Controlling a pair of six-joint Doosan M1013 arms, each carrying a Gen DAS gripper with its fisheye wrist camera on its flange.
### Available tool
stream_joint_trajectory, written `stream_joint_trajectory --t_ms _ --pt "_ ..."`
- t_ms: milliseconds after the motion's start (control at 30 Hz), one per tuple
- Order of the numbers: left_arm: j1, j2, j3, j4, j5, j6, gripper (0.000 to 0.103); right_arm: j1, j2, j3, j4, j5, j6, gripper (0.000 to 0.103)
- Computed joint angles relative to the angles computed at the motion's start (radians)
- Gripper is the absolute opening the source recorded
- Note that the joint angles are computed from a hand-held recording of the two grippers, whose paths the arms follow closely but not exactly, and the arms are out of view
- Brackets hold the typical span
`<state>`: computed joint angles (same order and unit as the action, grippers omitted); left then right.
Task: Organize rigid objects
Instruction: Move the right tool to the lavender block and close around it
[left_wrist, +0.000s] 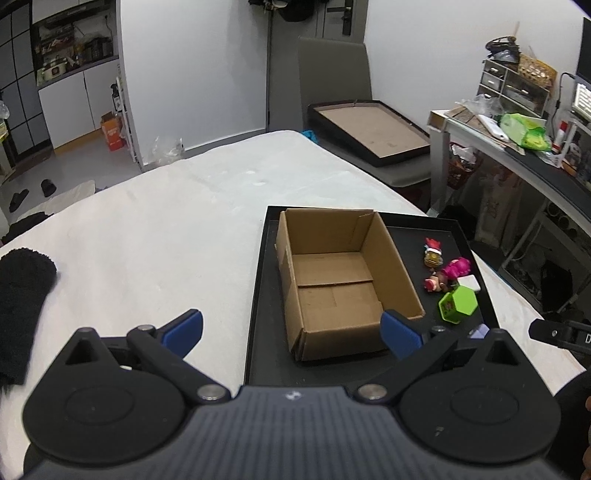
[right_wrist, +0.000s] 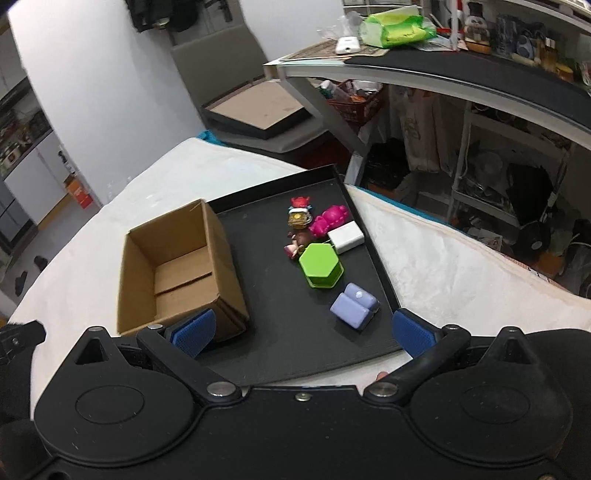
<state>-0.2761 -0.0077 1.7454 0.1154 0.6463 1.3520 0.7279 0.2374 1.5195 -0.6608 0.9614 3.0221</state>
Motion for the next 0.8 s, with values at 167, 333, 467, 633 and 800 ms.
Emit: stream_joint_trajectory --t_ms 167,333,467,633,800 --pt "0.004 0.028 -0.019 0.028 0.001 -0.028 0.100 0.002 0.035 -0.019 -0.077 0.058 0.119 0.103" --pt "0.005 0.051 -0.029 0.039 -0.003 -0.045 0.099 0.015 0.065 -0.020 -0.178 0.108 0.283 0.103" --pt "0.003 0.068 -0.034 0.054 -0.009 -0.062 0.095 0.027 0.093 -0.018 -0.240 0.138 0.384 0.103" --pt "0.006 0.090 -0.038 0.085 -0.026 -0.123 0.089 0.019 0.127 -0.023 -0.238 0.123 0.391 0.097" --pt "0.007 0.117 -0.047 0.093 -0.018 -0.151 0.085 0.006 0.149 -0.032 -0.202 0.127 0.367 0.094"
